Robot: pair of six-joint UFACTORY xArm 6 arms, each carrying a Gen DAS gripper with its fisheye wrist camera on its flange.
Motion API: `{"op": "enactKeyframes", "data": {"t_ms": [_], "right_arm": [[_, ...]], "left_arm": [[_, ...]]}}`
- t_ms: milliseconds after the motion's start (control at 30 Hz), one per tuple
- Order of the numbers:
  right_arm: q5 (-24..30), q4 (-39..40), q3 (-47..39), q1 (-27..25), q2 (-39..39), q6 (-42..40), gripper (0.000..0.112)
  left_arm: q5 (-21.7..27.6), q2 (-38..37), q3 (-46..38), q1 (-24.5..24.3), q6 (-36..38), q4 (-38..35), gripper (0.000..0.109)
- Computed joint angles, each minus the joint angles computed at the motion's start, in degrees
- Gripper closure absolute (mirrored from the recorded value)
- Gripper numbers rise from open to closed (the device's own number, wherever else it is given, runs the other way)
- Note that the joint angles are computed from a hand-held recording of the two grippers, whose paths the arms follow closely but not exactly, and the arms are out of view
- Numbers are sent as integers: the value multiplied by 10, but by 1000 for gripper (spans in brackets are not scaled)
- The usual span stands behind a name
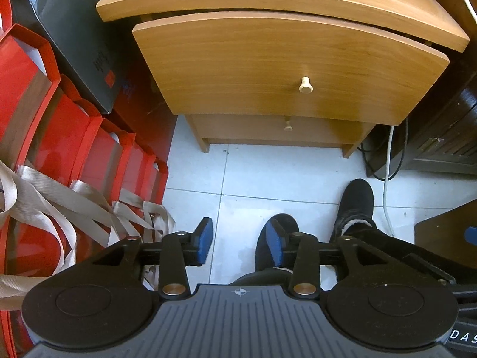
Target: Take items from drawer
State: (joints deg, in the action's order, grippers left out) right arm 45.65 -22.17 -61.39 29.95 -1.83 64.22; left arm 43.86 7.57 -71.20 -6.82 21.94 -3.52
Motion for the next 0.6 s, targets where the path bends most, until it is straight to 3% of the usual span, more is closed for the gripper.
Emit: {"op": "enactKeyframes", "data": {"t_ms": [467, 600], "right_arm": [[-3, -3, 3, 1, -3, 7, 10], [-5, -3, 5, 0, -4, 10, 10]], "left_arm": [[-10, -6, 10, -2, 1, 6, 60], [-15, -10, 15, -1, 1, 4, 55]]}}
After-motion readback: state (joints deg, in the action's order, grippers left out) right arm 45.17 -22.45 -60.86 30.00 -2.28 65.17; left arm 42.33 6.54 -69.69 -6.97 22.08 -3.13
